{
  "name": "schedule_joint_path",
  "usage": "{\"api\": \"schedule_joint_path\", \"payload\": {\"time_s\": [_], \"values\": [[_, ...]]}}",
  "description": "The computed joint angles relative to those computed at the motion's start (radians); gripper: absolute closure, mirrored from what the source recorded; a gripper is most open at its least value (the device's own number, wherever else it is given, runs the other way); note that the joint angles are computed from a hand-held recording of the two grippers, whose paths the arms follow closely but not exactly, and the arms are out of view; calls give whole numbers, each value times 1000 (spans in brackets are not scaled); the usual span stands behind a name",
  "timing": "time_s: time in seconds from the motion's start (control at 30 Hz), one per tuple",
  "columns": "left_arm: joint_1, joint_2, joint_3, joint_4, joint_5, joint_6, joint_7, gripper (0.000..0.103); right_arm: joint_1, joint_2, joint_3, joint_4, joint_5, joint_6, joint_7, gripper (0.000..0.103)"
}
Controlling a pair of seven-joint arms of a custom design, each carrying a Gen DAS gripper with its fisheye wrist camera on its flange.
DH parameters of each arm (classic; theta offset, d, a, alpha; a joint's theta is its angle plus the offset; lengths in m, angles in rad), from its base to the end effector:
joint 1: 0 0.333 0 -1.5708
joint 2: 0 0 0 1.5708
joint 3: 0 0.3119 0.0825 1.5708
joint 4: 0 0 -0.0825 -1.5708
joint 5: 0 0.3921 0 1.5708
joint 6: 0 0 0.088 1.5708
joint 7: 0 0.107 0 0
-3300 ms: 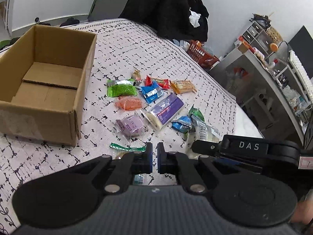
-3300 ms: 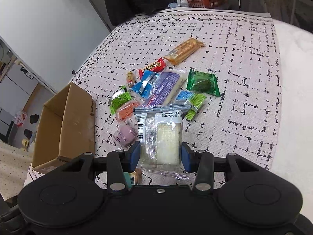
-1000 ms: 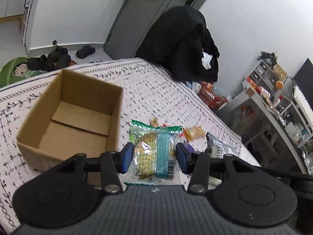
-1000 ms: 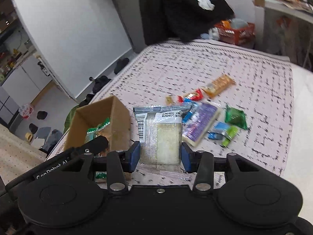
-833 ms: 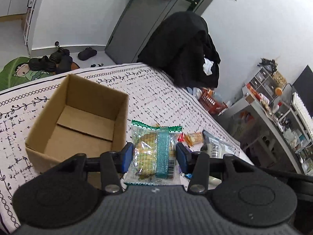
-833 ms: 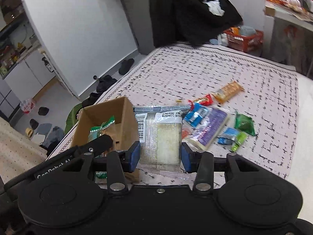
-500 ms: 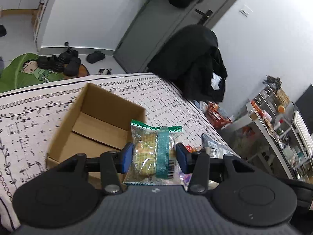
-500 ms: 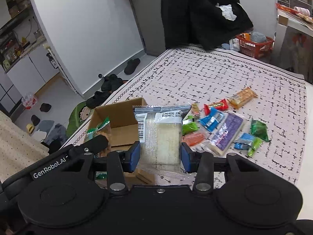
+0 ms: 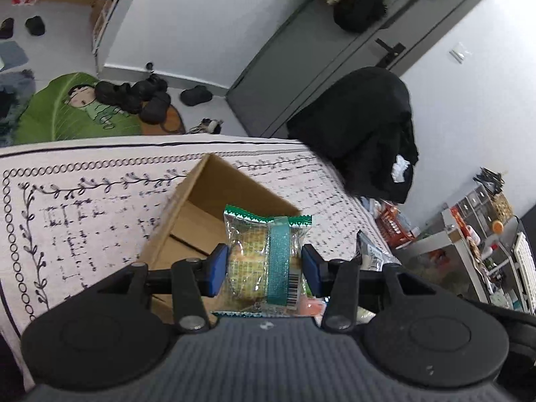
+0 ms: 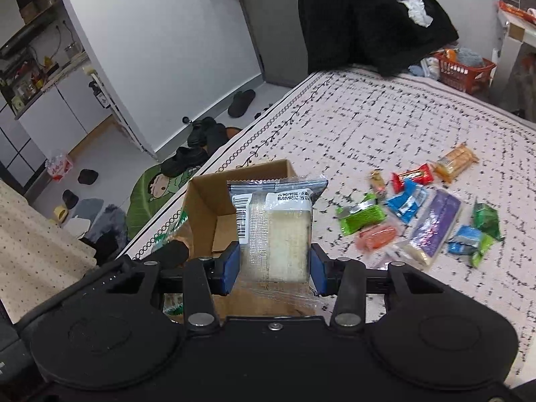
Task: Organize snacks
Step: 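Open the right gripper to drop the bread pack while the left gripper releases the biscuit pack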
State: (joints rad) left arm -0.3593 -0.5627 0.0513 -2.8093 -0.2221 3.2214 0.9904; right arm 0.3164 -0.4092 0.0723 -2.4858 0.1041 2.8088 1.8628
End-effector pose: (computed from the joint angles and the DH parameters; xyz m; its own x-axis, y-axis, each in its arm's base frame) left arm 0.3856 -0.0998 0.4700 0.1835 -0.7743 0.6056 -0.5906 -0.5793 -0.5618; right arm 0.4374 0.1763 0.5128 0.1051 -0.9622 -0.2513 -0.7810 0.0765 -0.6198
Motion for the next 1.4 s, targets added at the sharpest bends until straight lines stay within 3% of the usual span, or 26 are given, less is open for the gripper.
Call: {"api": "schedule_joint_path", "payload": {"time_s": [0.2,0.3,0.4,0.53,0.73,0.8,0.87,0.93,1.07,1.13,1.27,1.4], "values": [[-5,32,41,7,-18,-21,1,56,30,63,-22,29,51,-14,-38,60],[43,48,-1,18,-12,-35,1,56,46,87,-37,43,91,-21,-77,60],[-7,71,46,34,-35,-44,18,56,57,105,-45,54,129,-23,-118,60],[91,95,-54,50,-33,-61,-19,53,84,127,-70,65,218,-20,-204,60],[109,102,-78,62,-33,-68,-35,42,83,139,-81,78,321,-46,-285,57],[121,97,-90,62,-29,-72,-43,35,82,127,-85,70,360,-38,-311,50],[128,94,-100,64,-23,-75,-49,26,63,106,-73,54,347,-28,-299,42],[172,83,-145,66,-11,-91,-79,21,58,80,-77,34,353,-18,-299,35],[205,73,-177,72,19,-124,-110,18,32,30,-75,-6,323,-9,-277,28],[196,71,-176,69,26,-118,-114,15,7,8,-66,-23,280,-16,-251,26],[213,57,-207,61,49,-102,-137,0,-36,-42,-51,-63,182,-18,-204,21],[187,46,-194,68,63,-118,-132,0,-40,-83,-75,-87,158,-33,-199,15]]}}
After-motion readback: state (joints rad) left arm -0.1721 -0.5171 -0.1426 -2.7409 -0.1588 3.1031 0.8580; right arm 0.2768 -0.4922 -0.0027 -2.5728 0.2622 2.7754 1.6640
